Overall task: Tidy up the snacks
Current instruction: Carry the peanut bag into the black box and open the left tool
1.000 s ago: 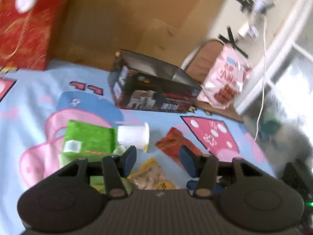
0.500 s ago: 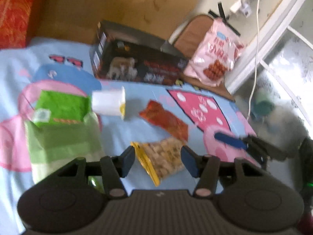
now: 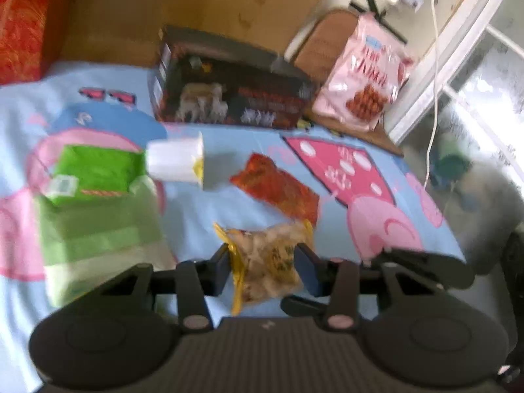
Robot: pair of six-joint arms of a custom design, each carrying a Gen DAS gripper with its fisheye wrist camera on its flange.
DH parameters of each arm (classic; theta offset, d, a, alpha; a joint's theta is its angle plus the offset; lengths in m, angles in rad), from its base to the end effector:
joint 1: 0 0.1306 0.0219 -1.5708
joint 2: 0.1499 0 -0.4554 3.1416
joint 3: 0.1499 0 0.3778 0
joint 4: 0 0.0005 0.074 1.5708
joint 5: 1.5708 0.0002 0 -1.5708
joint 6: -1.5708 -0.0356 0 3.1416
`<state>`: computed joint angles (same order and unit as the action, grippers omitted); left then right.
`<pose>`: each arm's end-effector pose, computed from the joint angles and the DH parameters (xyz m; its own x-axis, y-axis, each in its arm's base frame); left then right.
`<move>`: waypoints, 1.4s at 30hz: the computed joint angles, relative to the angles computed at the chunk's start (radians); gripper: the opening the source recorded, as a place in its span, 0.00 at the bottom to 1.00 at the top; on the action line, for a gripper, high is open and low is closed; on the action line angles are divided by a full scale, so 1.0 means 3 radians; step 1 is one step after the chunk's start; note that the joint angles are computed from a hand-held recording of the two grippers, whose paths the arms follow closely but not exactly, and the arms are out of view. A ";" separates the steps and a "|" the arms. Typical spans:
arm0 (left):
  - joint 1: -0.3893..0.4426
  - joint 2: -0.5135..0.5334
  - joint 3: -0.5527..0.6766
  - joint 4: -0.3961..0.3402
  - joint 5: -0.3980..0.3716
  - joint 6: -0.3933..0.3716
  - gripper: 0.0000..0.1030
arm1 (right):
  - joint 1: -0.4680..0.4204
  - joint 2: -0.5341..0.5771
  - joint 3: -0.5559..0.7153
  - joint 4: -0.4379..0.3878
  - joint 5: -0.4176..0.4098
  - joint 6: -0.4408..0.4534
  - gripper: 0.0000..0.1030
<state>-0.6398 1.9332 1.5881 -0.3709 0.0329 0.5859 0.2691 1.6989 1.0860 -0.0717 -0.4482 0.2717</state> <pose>0.5471 -0.4092 0.3277 -0.7797 -0.1086 -0.6167 0.2226 0.8724 -0.4352 0.5146 0.1574 0.2840 -0.4361 -0.3712 -0.8198 -0.7061 0.7058 0.0561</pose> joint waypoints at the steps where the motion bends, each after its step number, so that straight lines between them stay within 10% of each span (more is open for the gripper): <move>1: 0.0011 -0.0061 -0.0078 0.0085 -0.0001 0.0030 0.40 | 0.0010 -0.0032 -0.0042 0.0063 -0.0038 -0.0014 0.33; 16: 0.0174 0.0075 0.0506 0.0354 -0.0159 -0.0356 0.40 | 0.0058 0.0116 0.0258 0.0857 0.0252 -0.0386 0.29; 20: 0.0281 0.0414 0.1154 0.0246 -0.0204 -0.0461 0.64 | 0.0069 0.0403 0.0765 0.0860 0.0422 -0.0473 0.32; 23: 0.0331 0.0701 0.1717 -0.0277 -0.0419 -0.0313 0.69 | 0.0112 0.0714 0.1330 0.0479 0.0748 -0.0421 0.43; 27: 0.0398 0.0486 0.1152 0.0158 -0.0351 -0.0143 0.71 | -0.0035 0.0778 0.1415 0.0430 0.0592 -0.0705 0.43; 35: 0.0534 0.0649 0.1236 -0.0168 -0.0256 0.0336 0.67 | -0.0395 0.1155 0.1900 0.0039 0.0408 -0.2057 0.46; 42: 0.0517 0.0747 0.1416 -0.0355 -0.0286 0.0241 0.59 | -0.0309 0.1188 0.1971 -0.0131 0.0312 -0.2020 0.55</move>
